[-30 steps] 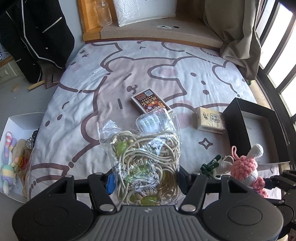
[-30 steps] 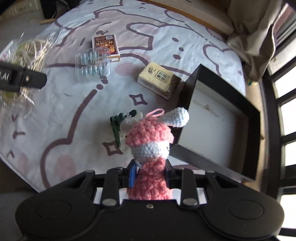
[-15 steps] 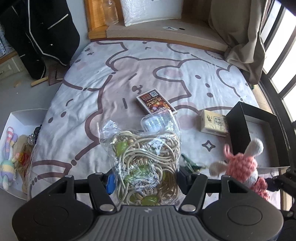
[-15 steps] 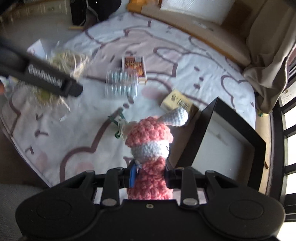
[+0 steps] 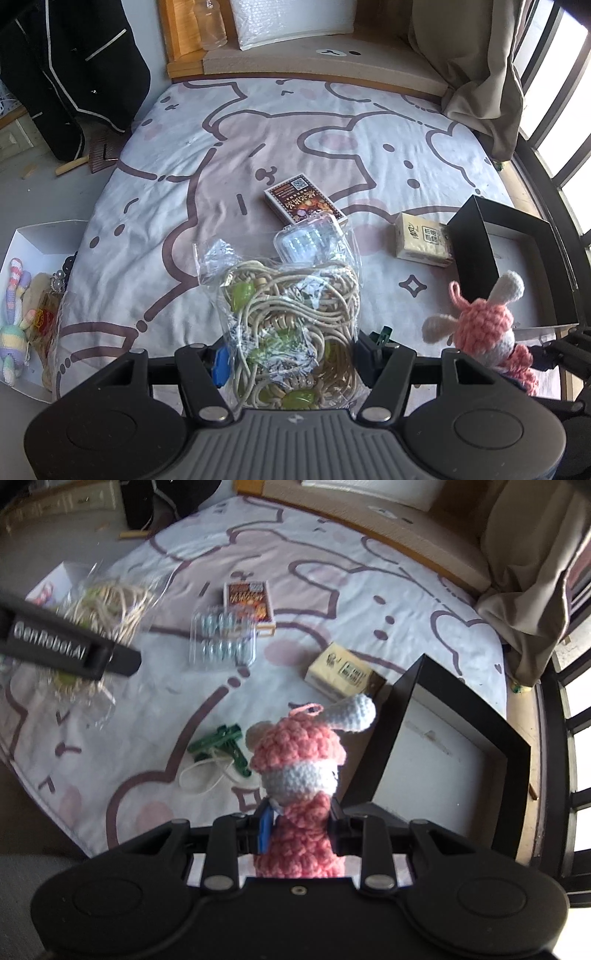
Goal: Organize objects
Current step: 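Lift the cord bag with left tool while right tool lifts the bunny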
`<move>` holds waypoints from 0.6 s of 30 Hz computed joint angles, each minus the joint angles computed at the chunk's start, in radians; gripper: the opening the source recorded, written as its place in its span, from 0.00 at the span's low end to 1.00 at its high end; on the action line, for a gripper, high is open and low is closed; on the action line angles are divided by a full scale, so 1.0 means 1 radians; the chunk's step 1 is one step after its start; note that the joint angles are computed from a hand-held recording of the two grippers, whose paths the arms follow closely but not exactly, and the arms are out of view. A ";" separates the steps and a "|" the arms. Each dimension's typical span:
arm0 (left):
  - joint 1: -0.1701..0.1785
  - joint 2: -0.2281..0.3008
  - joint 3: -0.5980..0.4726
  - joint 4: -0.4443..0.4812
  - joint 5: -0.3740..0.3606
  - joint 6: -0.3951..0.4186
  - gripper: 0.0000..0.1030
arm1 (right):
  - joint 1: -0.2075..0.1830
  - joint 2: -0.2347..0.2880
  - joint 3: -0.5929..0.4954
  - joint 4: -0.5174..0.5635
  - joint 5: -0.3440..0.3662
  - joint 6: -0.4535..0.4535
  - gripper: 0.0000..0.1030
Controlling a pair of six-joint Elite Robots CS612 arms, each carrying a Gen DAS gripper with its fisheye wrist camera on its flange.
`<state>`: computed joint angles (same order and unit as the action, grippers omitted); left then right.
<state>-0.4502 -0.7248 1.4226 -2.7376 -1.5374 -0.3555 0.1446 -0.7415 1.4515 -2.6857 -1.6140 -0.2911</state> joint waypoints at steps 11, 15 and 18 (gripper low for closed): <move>-0.009 -0.016 0.023 -0.045 0.049 -0.002 0.61 | -0.021 -0.009 0.011 -0.097 0.038 0.142 0.30; -0.013 -0.022 0.032 -0.069 0.066 0.002 0.61 | -0.026 -0.013 0.019 -0.140 0.049 0.183 0.30; -0.016 -0.026 0.038 -0.085 0.080 0.002 0.61 | -0.034 -0.017 0.027 -0.182 0.075 0.224 0.30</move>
<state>-0.4664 -0.7505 1.4611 -2.8229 -1.4571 -0.3535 0.1108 -0.7583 1.4787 -2.8681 -1.5392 -0.0667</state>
